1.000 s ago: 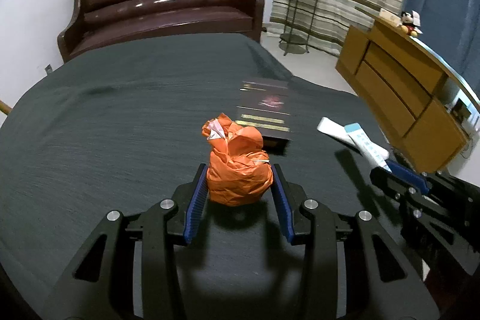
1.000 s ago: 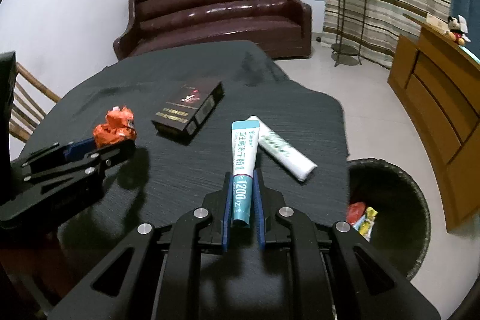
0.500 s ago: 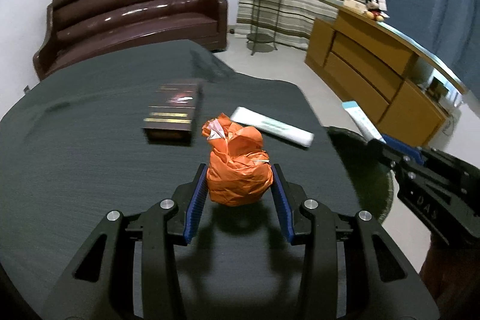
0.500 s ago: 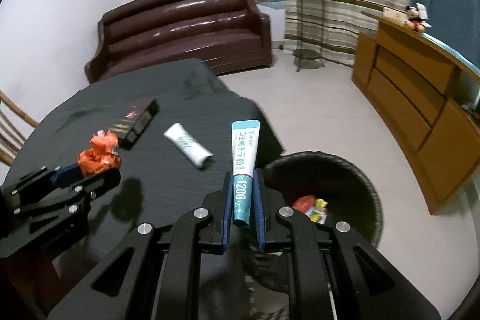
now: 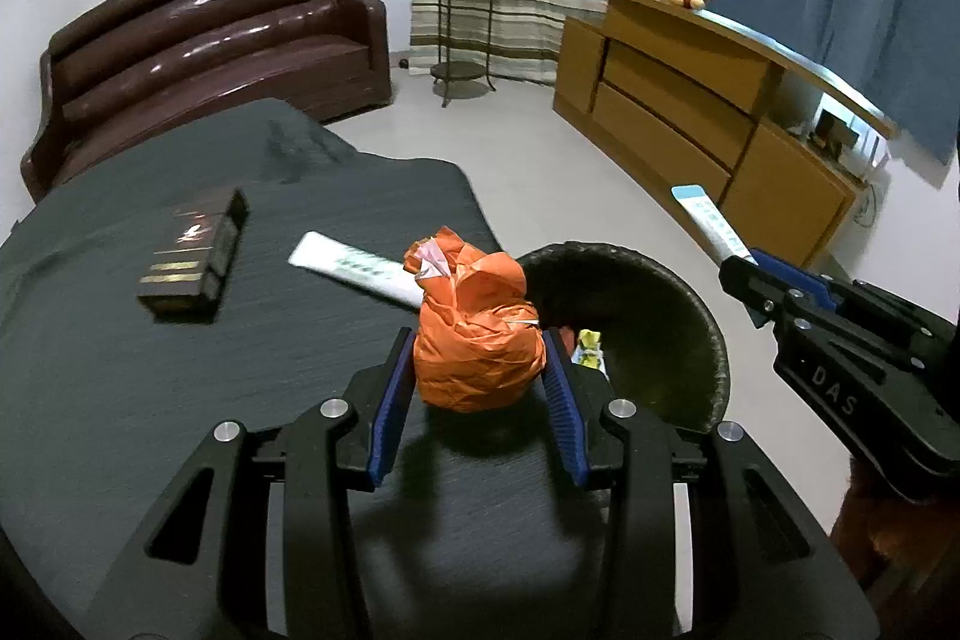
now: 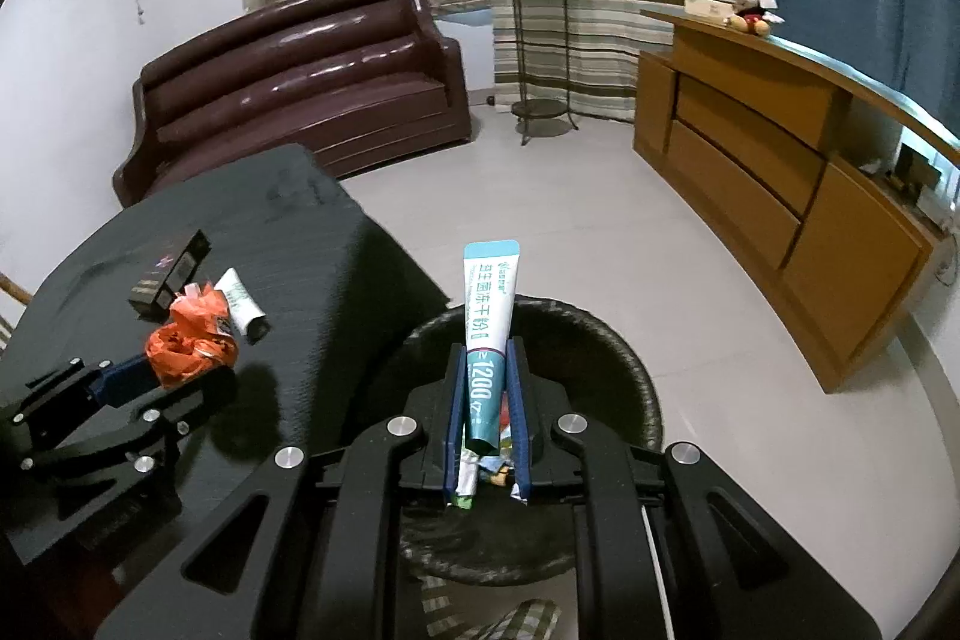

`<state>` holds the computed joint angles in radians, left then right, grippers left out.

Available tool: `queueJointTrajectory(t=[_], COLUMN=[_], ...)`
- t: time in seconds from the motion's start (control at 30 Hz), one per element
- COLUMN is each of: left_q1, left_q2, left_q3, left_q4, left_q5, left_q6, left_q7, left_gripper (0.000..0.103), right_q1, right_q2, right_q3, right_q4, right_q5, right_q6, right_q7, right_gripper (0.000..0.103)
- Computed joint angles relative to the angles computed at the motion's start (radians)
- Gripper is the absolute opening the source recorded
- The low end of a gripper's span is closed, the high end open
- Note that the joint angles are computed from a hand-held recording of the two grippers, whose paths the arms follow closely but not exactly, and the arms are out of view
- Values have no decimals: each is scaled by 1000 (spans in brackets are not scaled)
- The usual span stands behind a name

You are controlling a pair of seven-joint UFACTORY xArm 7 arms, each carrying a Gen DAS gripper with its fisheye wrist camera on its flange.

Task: Collect trash
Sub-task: 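Carry the blue tube and orange bag over the bin and open both grippers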

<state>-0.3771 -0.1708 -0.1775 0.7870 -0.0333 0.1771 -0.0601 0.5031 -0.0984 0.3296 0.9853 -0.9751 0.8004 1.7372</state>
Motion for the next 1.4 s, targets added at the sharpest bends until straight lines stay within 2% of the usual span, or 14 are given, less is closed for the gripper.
queueJointTrajectory(t=[0.13, 0.23, 0.4, 0.77, 0.83, 0.9, 0.93, 1.03, 1.17, 1.23, 1.3, 1.4], left_q1=[23, 21, 9, -21, -25, -28, -28, -30, -30, -30, -26, -17], left_q2=[51, 87, 126, 185, 190, 195, 195, 197, 194, 191, 184, 170], left_q3=[-42, -48, -48, -25, -21, -18, -16, -14, -13, -13, -11, -10], left_q4=[44, 77, 113, 169, 175, 181, 182, 184, 181, 181, 174, 163], left_q5=[87, 134, 212, 281, 297, 320, 321, 328, 331, 331, 329, 306], left_q6=[-5, 2, 6, 39, 45, 48, 47, 48, 48, 47, 41, 40], left_q7=[-73, -111, -172, -222, -233, -258, -263, -270, -277, -280, -279, -262], left_gripper=[40, 41, 41, 43, 46, 60, 60, 62, 67, 71, 72, 73], right_q1=[-10, -20, -33, -52, -54, -54, -55, -56, -55, -54, -54, -53], right_q2=[-11, -19, -15, -14, -10, -8, -7, -5, -5, -10, -14, -18], right_q3=[-6, -8, -8, -22, -21, -23, -24, -27, -25, -24, -22, -17], right_q4=[-22, -39, -45, -69, -70, -73, -72, -71, -67, -69, -69, -67], right_q5=[-4, -4, -7, -8, -7, -4, -1, 8, 6, 4, 1, -8], right_q6=[-9, -19, -26, -58, -59, -63, -64, -66, -55, -50, -46, -44], right_q7=[19, 28, 42, 57, 60, 61, 57, 54, 58, 63, 66, 71], right_gripper=[14, 14, 14, 14, 15, 17, 17, 19, 33, 34, 41, 43])
